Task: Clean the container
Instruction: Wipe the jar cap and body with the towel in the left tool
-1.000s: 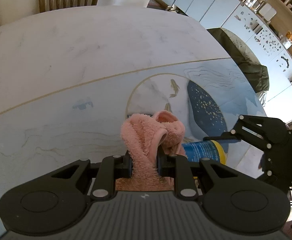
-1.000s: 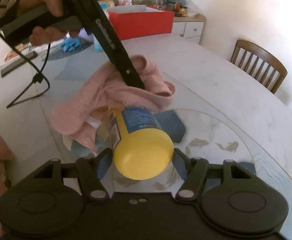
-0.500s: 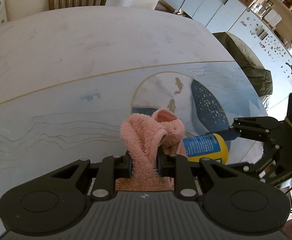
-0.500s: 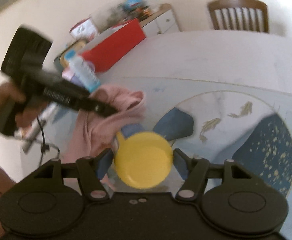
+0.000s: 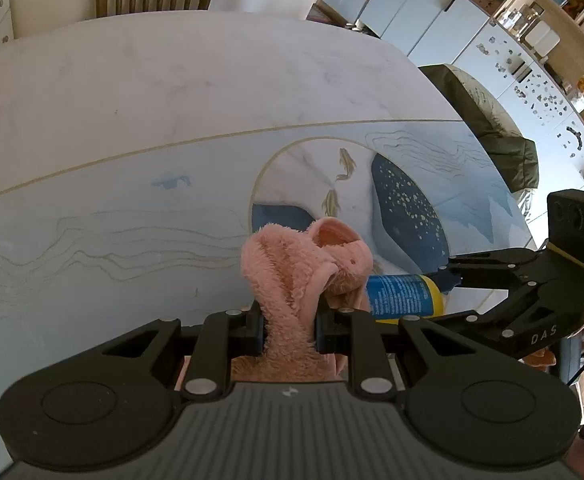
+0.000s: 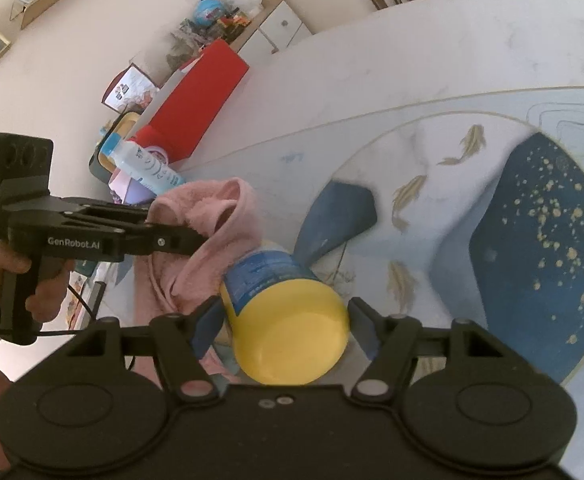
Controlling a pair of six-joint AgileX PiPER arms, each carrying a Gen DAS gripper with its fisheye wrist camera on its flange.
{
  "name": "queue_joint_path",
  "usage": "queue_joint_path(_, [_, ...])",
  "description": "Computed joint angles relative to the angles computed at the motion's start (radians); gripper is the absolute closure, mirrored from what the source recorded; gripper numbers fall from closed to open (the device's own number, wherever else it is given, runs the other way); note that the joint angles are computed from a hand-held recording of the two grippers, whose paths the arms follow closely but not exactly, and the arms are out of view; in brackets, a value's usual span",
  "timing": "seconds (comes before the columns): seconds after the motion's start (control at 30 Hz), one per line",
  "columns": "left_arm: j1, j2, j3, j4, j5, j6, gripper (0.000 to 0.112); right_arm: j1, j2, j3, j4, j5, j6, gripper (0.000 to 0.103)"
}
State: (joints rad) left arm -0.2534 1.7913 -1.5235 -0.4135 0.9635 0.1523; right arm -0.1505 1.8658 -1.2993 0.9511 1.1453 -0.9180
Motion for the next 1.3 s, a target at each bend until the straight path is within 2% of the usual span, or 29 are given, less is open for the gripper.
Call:
queue_joint_path(0.17, [0.003, -0.009, -0.014, -0.006, 0.038, -0.002, 0.092, 0.054, -0.082, 0.04, -0.06, -0.081, -0.078, 0.036])
queue_joint_path(0.3, [-0.004, -0.027, -0.035, -0.079, 0.06, 0.051, 0.092, 0.104, -0.147, 0.077, -0.102, -0.158, -0.16, 0.036])
queue_joint_path(0.47, [-0.056, -0.015, -0.102, -0.128, 0.084, 0.102, 0.092, 0.143, -0.177, 0.081, -0.147, -0.195, -0.199, 0.036])
queue_joint_path(0.67, [-0.091, 0.034, -0.14, -0.102, 0.088, 0.097, 0.092, 0.191, -0.227, 0.117, -0.218, -0.272, -0.286, 0.037])
queue_joint_path(1.13, [0.0, 0.043, -0.05, -0.001, 0.03, 0.004, 0.092, 0.178, -0.228, 0.133, -0.207, -0.264, -0.34, 0.036])
queue_joint_path(1.3, [0.013, 0.024, 0.002, 0.023, 0.019, -0.023, 0.092, 0.147, -0.213, 0.116, -0.188, -0.215, -0.337, 0.035])
